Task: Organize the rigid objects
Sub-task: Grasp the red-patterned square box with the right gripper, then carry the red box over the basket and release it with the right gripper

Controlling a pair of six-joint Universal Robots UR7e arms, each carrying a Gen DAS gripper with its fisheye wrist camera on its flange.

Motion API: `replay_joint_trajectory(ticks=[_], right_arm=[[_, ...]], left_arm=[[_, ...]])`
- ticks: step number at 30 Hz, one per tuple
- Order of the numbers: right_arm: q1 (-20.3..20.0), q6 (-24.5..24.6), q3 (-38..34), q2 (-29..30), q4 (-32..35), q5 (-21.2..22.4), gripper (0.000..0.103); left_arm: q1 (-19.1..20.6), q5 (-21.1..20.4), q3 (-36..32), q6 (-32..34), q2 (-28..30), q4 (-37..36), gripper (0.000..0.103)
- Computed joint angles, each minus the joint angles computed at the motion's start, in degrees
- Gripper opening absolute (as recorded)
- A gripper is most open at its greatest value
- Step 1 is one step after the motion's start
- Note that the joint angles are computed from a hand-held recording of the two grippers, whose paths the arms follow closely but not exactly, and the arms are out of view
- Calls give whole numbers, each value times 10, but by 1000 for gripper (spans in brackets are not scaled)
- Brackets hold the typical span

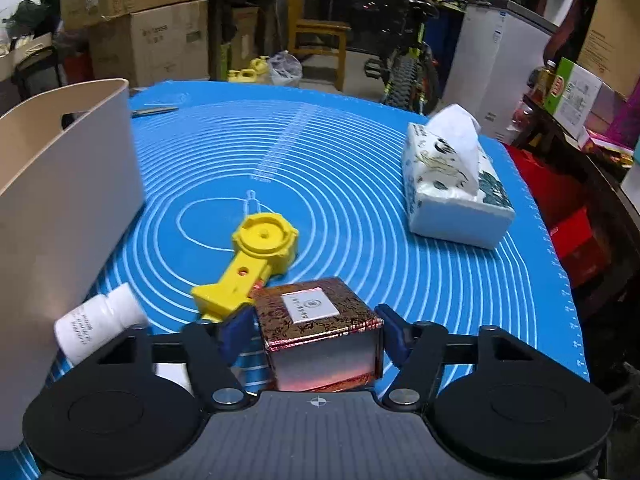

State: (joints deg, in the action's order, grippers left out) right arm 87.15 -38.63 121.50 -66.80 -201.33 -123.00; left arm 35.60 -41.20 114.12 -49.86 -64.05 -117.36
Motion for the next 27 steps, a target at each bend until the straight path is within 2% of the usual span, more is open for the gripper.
replay_joint_trajectory(ticks=[9,27], right_arm=[[14,5,10,-12,-25,-3,60],[79,57,7,-23,-103,-6,60]], left_arm=[[0,0,0,1,0,-1,10],[1,2,3,4,0,-5,10]])
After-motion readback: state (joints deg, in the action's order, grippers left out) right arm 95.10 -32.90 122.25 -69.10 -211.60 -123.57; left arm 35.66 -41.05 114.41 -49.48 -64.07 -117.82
